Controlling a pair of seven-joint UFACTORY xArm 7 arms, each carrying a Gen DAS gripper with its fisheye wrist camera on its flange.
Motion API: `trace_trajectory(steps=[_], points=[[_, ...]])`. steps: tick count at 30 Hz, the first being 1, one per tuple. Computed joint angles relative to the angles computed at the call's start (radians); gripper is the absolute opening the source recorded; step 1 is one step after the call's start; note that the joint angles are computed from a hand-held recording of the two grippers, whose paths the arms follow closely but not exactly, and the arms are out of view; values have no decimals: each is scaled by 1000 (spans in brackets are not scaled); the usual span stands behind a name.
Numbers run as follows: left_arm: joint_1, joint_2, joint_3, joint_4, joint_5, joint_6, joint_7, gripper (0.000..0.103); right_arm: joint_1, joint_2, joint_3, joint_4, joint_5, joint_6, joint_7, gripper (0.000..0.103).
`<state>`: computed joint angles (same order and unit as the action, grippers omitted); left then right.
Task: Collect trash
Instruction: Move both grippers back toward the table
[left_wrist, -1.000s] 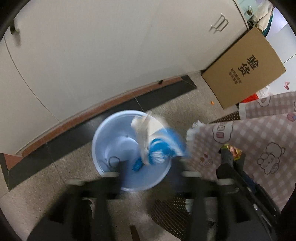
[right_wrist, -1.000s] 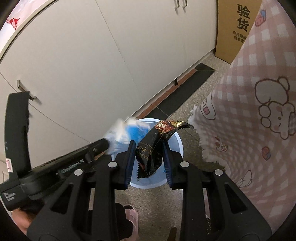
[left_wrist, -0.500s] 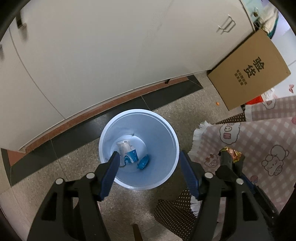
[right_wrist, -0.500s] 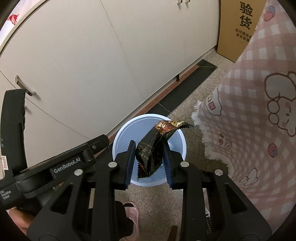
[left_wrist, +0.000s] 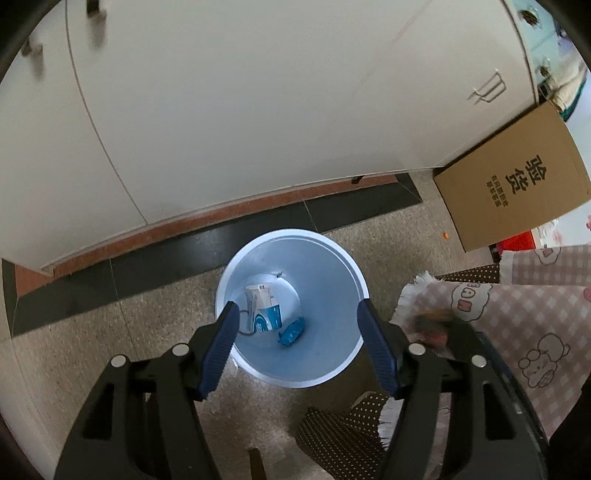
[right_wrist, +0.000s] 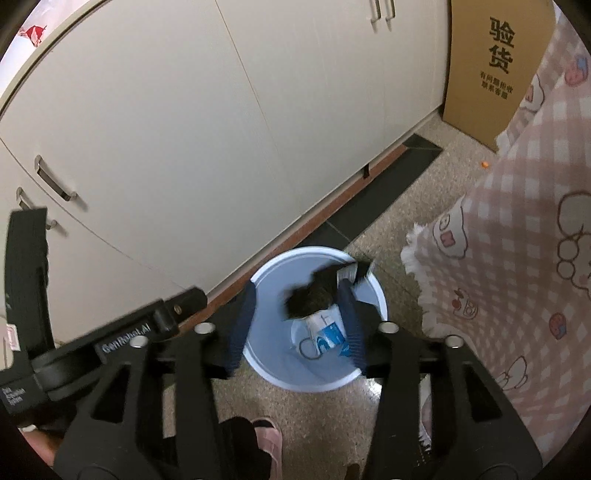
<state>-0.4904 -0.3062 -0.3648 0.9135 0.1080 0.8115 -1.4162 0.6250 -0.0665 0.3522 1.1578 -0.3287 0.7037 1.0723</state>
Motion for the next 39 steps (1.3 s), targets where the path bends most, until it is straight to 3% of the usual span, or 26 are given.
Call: trace_trajectory(steps=[14, 25, 28, 33, 37, 39], points=[[-5, 20, -5, 18, 18, 10, 1, 65, 6, -37, 12, 2, -13, 70, 1, 47], [-9, -58, -102, 115, 216, 158, -125, 65, -36, -233, 73, 6, -36, 181, -22, 47], [5, -69, -157, 210, 285, 233, -143, 65, -56, -313, 96, 18, -32, 205, -45, 47], [13, 28, -276, 470, 447, 366, -146, 65, -121, -464, 134, 50, -21, 277, -62, 48], [-45, 208, -371, 722, 626, 463, -132, 67, -177, -619, 123, 65, -1, 353, -88, 51], [-114, 333, -420, 874, 743, 530, -126, 67, -197, -691, 109, 59, 18, 384, -104, 52]])
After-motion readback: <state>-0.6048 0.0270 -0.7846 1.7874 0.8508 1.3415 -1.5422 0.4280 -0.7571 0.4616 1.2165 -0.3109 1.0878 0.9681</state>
